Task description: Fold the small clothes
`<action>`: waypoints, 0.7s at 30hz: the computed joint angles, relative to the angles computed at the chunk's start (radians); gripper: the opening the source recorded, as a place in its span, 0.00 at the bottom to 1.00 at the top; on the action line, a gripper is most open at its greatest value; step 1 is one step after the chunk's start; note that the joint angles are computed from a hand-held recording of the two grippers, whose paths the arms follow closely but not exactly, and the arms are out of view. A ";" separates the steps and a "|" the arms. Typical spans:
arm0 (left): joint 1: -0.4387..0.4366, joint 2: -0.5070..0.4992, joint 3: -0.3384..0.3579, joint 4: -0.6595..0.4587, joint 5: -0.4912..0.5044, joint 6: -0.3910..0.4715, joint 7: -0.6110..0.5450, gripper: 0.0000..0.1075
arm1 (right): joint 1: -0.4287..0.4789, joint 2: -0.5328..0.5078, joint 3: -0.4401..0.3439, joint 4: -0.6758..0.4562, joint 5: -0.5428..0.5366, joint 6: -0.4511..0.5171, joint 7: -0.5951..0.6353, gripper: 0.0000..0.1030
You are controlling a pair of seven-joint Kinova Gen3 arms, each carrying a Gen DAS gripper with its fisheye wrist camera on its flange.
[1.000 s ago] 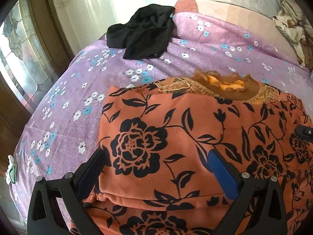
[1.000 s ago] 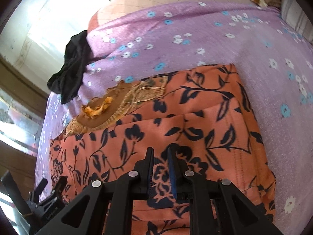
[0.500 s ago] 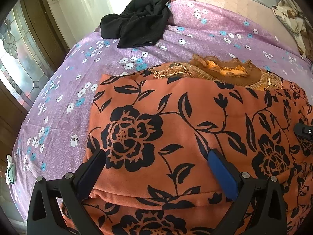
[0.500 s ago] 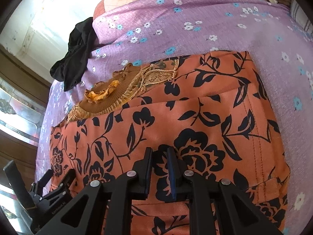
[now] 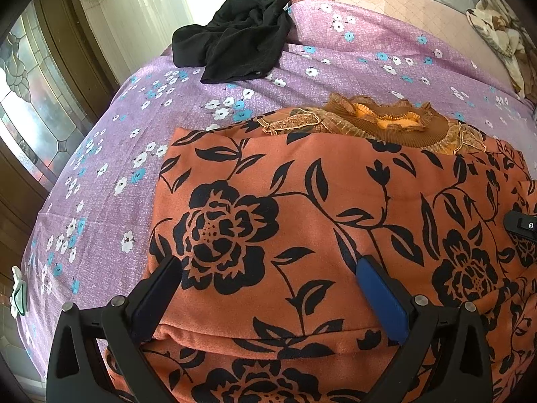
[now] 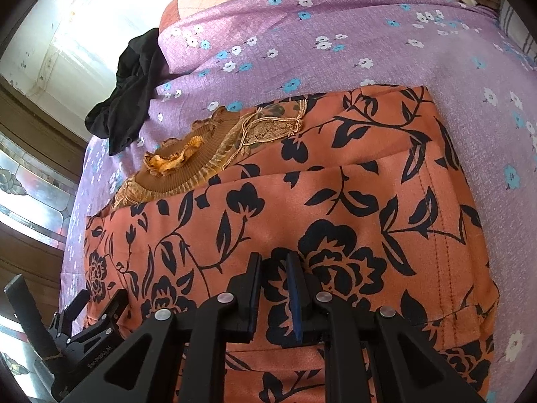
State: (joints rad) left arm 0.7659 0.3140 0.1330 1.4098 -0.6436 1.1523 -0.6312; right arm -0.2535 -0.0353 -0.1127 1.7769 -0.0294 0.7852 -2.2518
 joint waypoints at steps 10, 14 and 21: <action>-0.017 -0.022 -0.009 0.005 0.002 0.000 0.015 0.96 | 0.005 -0.012 0.006 0.010 -0.025 -0.014 0.027 0.19; -0.046 -0.024 -0.012 0.008 0.007 0.015 0.036 0.96 | 0.003 -0.036 0.016 0.034 -0.108 -0.068 0.137 0.19; -0.044 0.002 -0.010 -0.008 0.009 0.047 0.021 0.96 | -0.033 0.013 -0.019 -0.008 -0.075 -0.016 0.188 0.20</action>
State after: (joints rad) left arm 0.7219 0.3161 0.1227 1.4015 -0.6350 1.1997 -0.6104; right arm -0.2861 -0.0223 -0.1312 1.7684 -0.1045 0.7696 -2.0642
